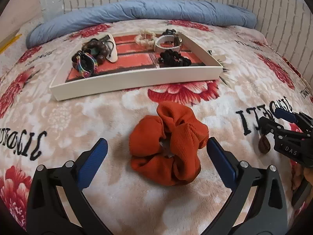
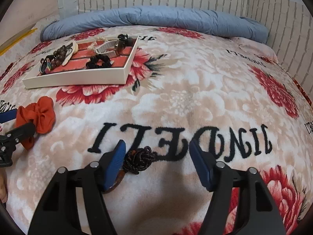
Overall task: Organize jewelry
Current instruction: 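Withdraw both tools toward the orange scrunchie and beaded pendant cord, then close left tool on orange scrunchie while right tool grasps dark beaded pendant cord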
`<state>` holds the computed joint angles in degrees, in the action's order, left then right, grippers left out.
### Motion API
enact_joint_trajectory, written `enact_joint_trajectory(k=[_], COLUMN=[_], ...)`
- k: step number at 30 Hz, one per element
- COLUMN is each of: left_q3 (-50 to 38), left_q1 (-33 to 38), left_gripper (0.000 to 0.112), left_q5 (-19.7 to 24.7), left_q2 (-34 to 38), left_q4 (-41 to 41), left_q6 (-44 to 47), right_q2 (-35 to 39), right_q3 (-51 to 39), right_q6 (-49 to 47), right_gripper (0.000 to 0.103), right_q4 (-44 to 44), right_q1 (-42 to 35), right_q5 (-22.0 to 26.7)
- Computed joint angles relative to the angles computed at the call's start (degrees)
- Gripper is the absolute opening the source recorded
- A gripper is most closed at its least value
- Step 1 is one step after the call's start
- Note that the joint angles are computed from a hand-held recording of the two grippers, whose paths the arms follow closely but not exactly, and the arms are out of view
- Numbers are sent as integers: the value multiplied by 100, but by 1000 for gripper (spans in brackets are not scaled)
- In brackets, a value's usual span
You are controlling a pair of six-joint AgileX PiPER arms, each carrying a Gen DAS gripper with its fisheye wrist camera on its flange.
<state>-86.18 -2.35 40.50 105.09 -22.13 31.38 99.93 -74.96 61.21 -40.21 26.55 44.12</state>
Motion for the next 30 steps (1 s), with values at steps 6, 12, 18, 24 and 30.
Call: enact_joint_trajectory(k=[6, 12, 18, 24, 30], left_q3=[-23, -57, -175, -173, -125], left_q1=[-50, -54, -26, -29, 7], left_gripper=[97, 91, 79, 78, 66], left_q5=[-93, -61, 114, 139, 123], left_q2=[80, 161, 288, 328, 302], left_q4=[6, -116, -208, -199, -314], left_q6=[77, 217, 299, 274, 360], right_q2=[-2, 15, -19, -2, 18], right_q3=[44, 29, 81, 63, 18], right_q6=[-153, -251, -356, -405, -363], right_gripper=[59, 48, 34, 28, 26], right_q4=[205, 253, 361, 378, 289], right_q1=[-77, -28, -53, -45, 13], right_q5=[-156, -155, -297, -315, -231])
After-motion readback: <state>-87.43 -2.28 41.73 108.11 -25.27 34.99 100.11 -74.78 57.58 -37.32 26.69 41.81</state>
